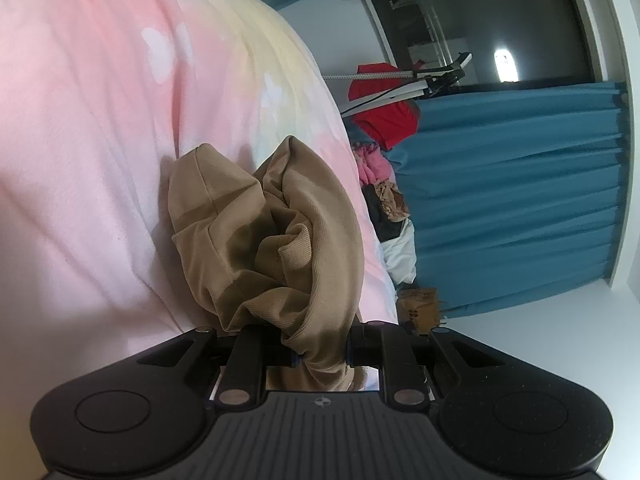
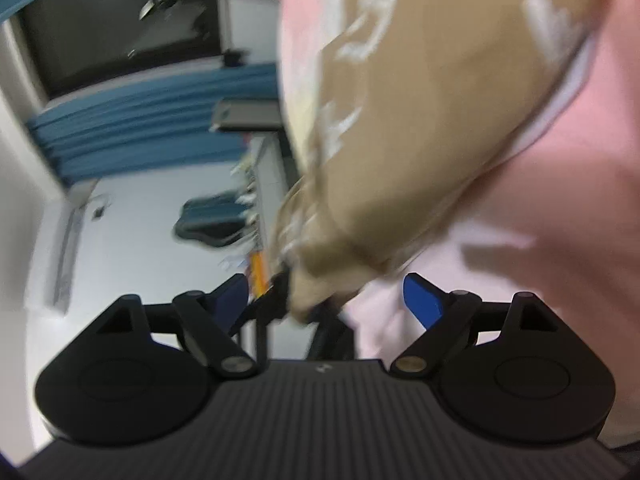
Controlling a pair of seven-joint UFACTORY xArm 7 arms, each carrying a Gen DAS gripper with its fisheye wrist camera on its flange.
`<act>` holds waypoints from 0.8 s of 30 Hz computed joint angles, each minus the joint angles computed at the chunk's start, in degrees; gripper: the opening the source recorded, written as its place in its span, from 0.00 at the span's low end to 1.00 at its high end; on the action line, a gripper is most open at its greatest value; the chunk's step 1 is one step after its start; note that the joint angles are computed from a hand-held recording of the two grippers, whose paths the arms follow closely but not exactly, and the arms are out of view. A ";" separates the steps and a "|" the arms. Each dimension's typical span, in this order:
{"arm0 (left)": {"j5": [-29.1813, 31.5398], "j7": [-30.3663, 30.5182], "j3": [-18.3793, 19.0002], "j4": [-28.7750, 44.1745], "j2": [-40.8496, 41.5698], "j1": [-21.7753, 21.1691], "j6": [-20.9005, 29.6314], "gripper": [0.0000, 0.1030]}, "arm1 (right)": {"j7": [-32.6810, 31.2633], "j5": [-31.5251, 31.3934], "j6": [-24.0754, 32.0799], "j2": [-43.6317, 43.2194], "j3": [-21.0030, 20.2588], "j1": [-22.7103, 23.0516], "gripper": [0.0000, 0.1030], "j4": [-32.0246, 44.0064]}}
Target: Fold clothes
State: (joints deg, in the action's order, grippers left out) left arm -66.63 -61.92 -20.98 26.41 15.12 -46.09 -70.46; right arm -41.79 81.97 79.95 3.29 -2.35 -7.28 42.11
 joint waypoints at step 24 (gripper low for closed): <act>0.62 22.04 1.04 11.53 -8.68 1.82 10.50 0.19 | 2.64 5.87 -14.19 -10.60 -5.00 -0.04 0.24 3.31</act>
